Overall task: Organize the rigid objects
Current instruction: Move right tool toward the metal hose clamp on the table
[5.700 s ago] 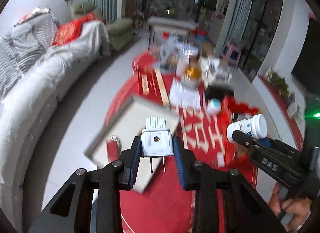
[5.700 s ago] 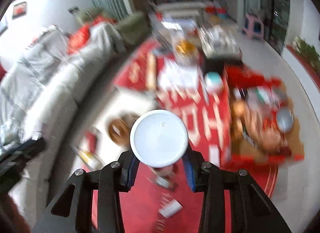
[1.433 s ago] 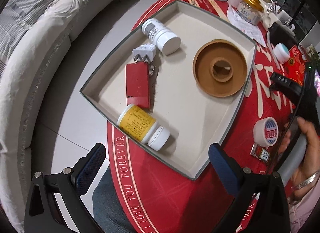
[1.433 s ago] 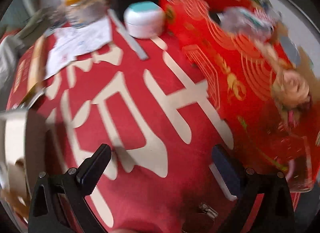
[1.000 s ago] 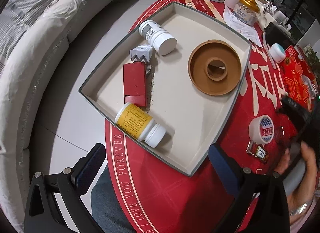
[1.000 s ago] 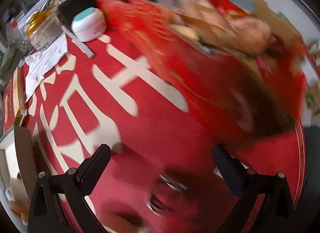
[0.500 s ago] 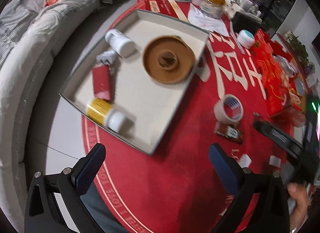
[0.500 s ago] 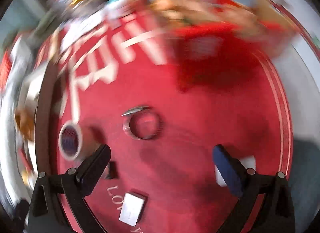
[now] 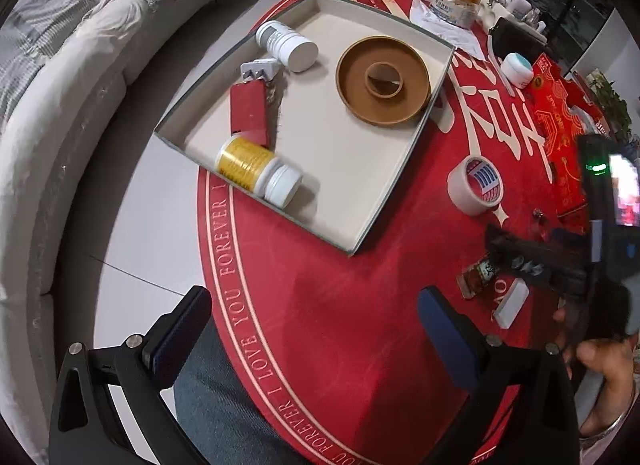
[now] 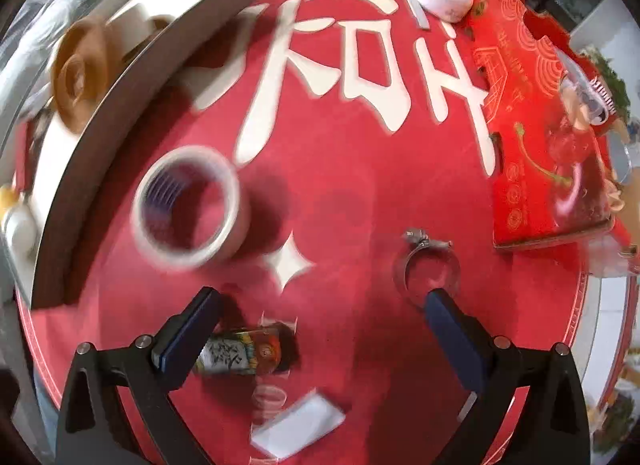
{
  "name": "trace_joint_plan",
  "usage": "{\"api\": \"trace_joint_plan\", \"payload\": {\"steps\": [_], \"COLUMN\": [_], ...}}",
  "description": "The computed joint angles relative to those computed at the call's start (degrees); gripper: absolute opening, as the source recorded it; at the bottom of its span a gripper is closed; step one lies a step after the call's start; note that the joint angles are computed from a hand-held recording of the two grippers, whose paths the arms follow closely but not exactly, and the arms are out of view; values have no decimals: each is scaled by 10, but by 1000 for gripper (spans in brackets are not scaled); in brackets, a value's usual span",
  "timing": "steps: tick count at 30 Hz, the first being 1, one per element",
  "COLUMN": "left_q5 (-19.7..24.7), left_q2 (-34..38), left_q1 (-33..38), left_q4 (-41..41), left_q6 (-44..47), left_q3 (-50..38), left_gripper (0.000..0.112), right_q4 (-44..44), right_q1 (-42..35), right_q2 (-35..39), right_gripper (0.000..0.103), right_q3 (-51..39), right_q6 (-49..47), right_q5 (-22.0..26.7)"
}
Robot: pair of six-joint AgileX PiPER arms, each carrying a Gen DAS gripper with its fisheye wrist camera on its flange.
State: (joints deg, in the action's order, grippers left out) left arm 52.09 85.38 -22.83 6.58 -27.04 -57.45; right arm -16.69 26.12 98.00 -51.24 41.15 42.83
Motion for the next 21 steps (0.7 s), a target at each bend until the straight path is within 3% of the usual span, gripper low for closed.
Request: {"api": "trace_joint_plan", "payload": {"steps": [4,7,9,11,14,17,21], "left_q5": [1,0,0,0,0,-3,-7], "left_q2": [-12,-24,-32,-35,-31,-40,-53], "left_q1": [7,19,22,21,25,23,22], "left_q4": [-2,-11,-12,-6,-12,-14,-3], "left_q6": [-1,-5,-3,-5,2,-2,-11], "left_q3": [17,26,31,35,39,48,65], "left_gripper": [103,103,103,103,103,103,103], "right_q4": [-108,-92,-80,-93,-58,-37,113], "right_q1": [-6,-43,-30,-23,15,34,36], "right_q2": [-84,-13,47,52,94,82,58], "right_gripper": [102,102,102,102,102,102,102], "right_q3": [56,-19,-81,-96,-132,-92,-55], "right_q6": [132,102,74,68,8,2,-137], "right_q5": [-43,-49,-17,-7,32,2,-13]}}
